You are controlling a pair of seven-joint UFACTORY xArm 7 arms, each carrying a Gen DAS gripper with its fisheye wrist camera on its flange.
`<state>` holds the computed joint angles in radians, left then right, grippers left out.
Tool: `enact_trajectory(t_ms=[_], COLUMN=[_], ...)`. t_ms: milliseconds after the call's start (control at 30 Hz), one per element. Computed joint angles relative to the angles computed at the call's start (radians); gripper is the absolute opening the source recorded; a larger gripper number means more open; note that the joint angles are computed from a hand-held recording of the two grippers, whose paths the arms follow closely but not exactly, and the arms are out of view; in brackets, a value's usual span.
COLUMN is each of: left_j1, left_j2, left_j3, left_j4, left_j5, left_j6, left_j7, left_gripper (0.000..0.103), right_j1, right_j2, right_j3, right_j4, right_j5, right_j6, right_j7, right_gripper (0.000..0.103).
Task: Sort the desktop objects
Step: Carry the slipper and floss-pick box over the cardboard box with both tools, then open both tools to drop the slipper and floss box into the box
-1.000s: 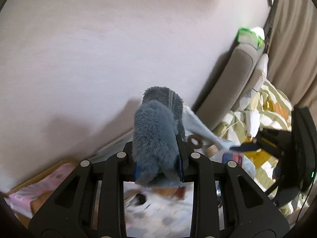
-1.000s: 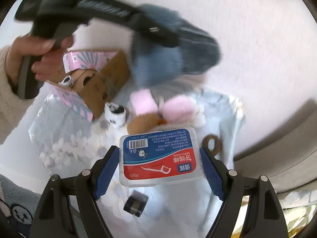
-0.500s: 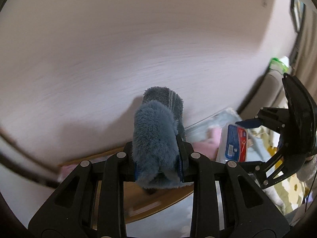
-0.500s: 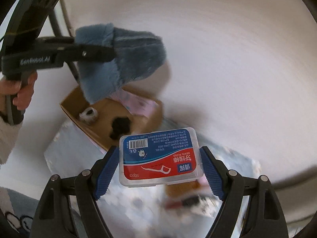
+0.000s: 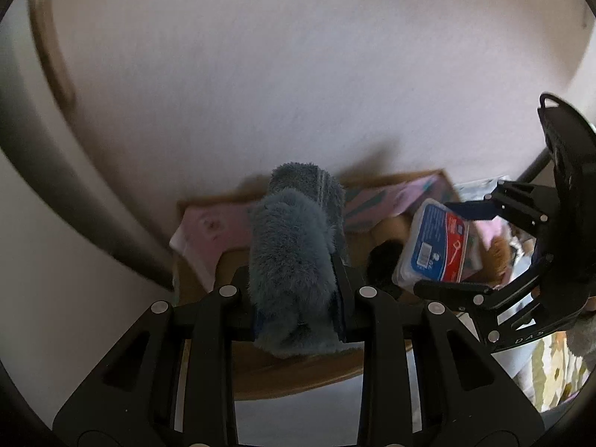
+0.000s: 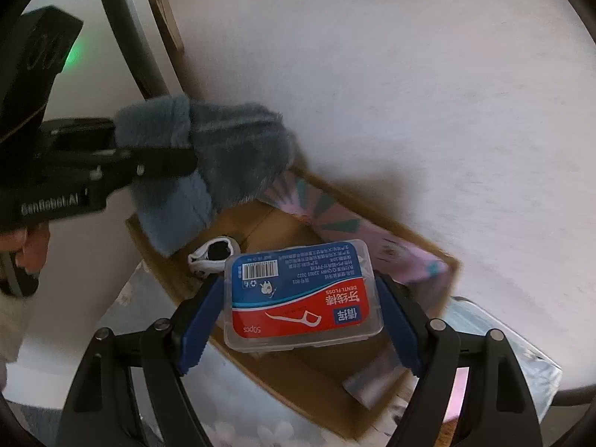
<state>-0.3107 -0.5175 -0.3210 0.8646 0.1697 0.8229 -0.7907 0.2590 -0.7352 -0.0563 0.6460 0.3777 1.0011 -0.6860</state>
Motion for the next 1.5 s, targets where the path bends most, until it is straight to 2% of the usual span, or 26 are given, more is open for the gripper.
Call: enact_trajectory(t_ms=[100,267,400,567,600,667,700,733,767,833,867,1100,1267,1300,1500], left_j1=[-0.003,-0.004,-0.011,0.001,0.002,0.006,0.013,0.019,0.021,0.014,0.014,0.013,0.006,0.004,-0.013], left_j2=[-0.014,0.017,0.004,0.045,0.058,0.073,0.075,0.069,0.062,0.05,0.048,0.032,0.031,0.037,0.081], left_j3=[0.006,-0.003,0.015,-0.003,-0.006,-0.011,-0.021,-0.031,-0.034,-0.025,-0.026,-0.037,-0.057,-0.064,-0.095], left_j4=[-0.048,-0.051,-0.075,-0.043,-0.034,-0.017,-0.01,-0.01,-0.015,-0.017,-0.013,0.025,0.073,0.085,0.155], left_j5=[0.001,0.008,0.005,0.019,0.021,0.035,0.057,0.082,0.1,0.103,0.106,0.114,0.11,0.11,0.133], left_j6=[-0.014,-0.036,-0.049,-0.028,-0.019,-0.001,0.009,0.006,-0.009,-0.019,-0.011,0.029,0.076,0.085,0.138], left_j7=[0.007,0.008,0.029,0.012,0.002,-0.018,-0.039,-0.062,-0.077,-0.078,-0.08,-0.106,-0.126,-0.132,-0.172], left_gripper=[0.025,0.025,0.025,0.028,0.033,0.061,0.098,0.103,0.103,0.103,0.103,0.103,0.103,0.103,0.103], right_j1=[0.016,0.03,0.038,0.045,0.042,0.04,0.037,0.036,0.034,0.024,0.02,-0.012,-0.043,-0.051,-0.056], right_j2=[0.027,0.066,0.078,0.072,0.069,0.068,0.074,0.079,0.075,0.045,0.022,-0.059,-0.101,-0.104,-0.094], right_j3=[0.021,0.049,0.05,0.04,0.045,0.046,0.044,0.04,0.035,0.033,0.026,-0.034,-0.031,-0.048,-0.025], right_j4=[-0.022,-0.046,-0.051,-0.06,-0.067,-0.076,-0.073,-0.071,-0.075,-0.099,-0.112,-0.112,-0.104,-0.096,-0.051], right_j5=[0.013,0.005,0.002,0.002,-0.002,-0.006,-0.008,-0.009,-0.009,-0.011,-0.011,-0.004,-0.024,-0.032,-0.037], right_j6=[-0.042,-0.093,-0.101,-0.108,-0.12,-0.132,-0.12,-0.109,-0.107,-0.126,-0.132,-0.074,-0.035,-0.019,0.033], right_j7=[0.006,0.032,0.05,0.042,0.045,0.054,0.064,0.068,0.067,0.07,0.067,0.077,0.084,0.074,0.113], right_gripper=[0.078,0.078,0.078,0.079,0.079,0.08,0.082,0.083,0.084,0.099,0.103,0.103,0.103,0.103,0.103])
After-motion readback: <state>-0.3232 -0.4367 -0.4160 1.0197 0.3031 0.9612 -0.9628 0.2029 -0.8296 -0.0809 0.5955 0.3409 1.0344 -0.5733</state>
